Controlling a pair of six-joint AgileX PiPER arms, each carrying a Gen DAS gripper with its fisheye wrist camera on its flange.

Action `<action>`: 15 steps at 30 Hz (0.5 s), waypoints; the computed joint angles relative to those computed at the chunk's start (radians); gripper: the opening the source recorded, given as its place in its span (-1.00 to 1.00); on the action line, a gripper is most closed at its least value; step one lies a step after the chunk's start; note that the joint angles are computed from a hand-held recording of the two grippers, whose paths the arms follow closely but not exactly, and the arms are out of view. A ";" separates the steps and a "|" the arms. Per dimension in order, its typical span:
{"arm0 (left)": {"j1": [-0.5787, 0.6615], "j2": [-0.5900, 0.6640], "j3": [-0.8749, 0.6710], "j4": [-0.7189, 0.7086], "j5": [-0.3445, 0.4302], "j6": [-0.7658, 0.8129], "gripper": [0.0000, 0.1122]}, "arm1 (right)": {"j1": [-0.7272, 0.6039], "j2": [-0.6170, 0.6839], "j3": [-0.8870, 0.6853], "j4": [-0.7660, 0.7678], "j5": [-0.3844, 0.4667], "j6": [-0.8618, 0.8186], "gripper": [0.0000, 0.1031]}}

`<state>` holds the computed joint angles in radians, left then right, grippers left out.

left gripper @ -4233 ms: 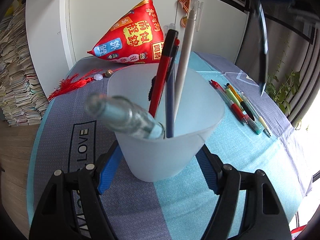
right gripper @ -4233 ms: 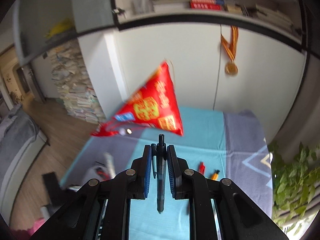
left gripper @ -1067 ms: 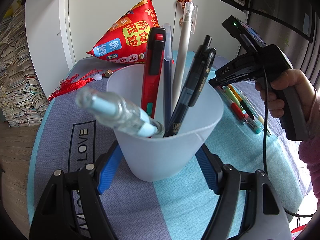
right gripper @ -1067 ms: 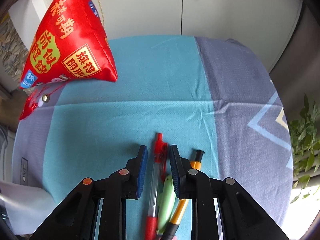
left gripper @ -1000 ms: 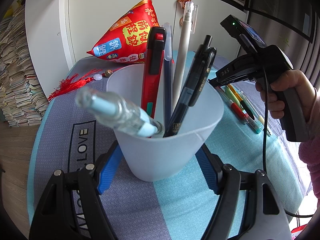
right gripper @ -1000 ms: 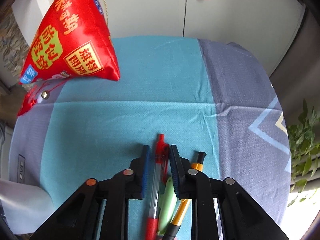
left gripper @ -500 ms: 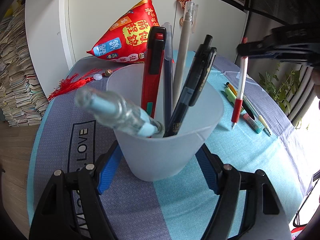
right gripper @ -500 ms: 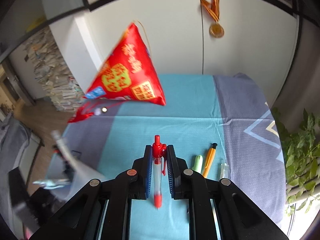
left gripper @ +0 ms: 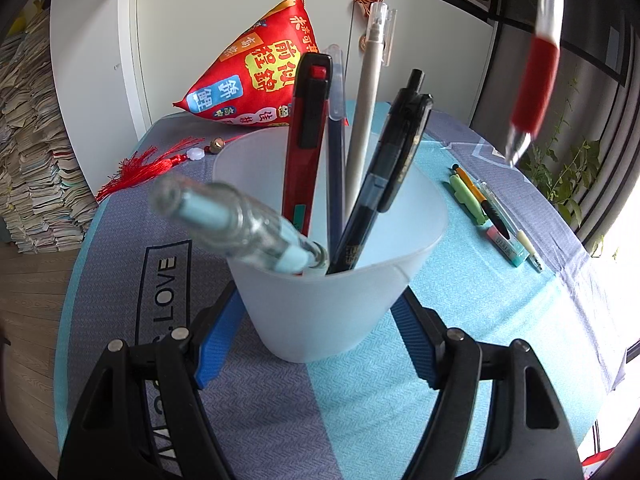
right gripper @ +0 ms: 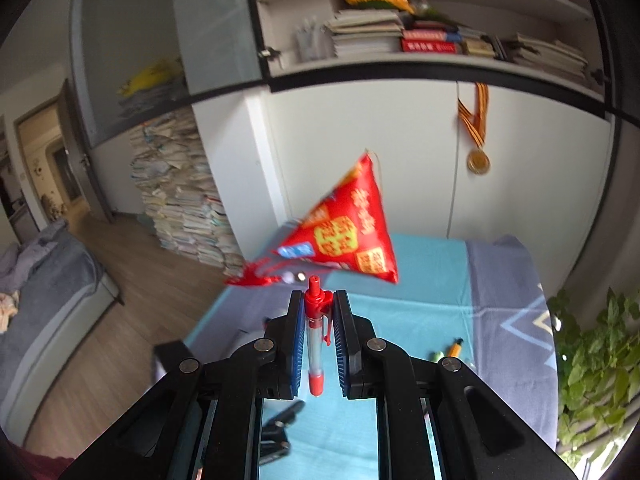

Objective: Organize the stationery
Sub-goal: 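Lower the red-and-clear pen into the cup and open the right gripper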

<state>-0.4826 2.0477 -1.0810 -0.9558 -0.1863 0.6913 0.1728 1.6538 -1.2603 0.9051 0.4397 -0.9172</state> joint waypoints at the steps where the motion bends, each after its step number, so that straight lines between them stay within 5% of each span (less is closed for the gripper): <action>1: 0.000 0.001 -0.001 -0.001 0.001 0.001 0.31 | 0.011 -0.007 -0.003 0.015 0.001 -0.015 -0.71; 15: -0.001 -0.001 0.001 -0.005 0.000 0.005 0.31 | 0.139 0.109 -0.121 -0.074 -0.025 0.076 -0.72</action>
<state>-0.4835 2.0471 -1.0804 -0.9603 -0.1866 0.6959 0.3121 1.7624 -1.3816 0.8311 0.4142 -0.8411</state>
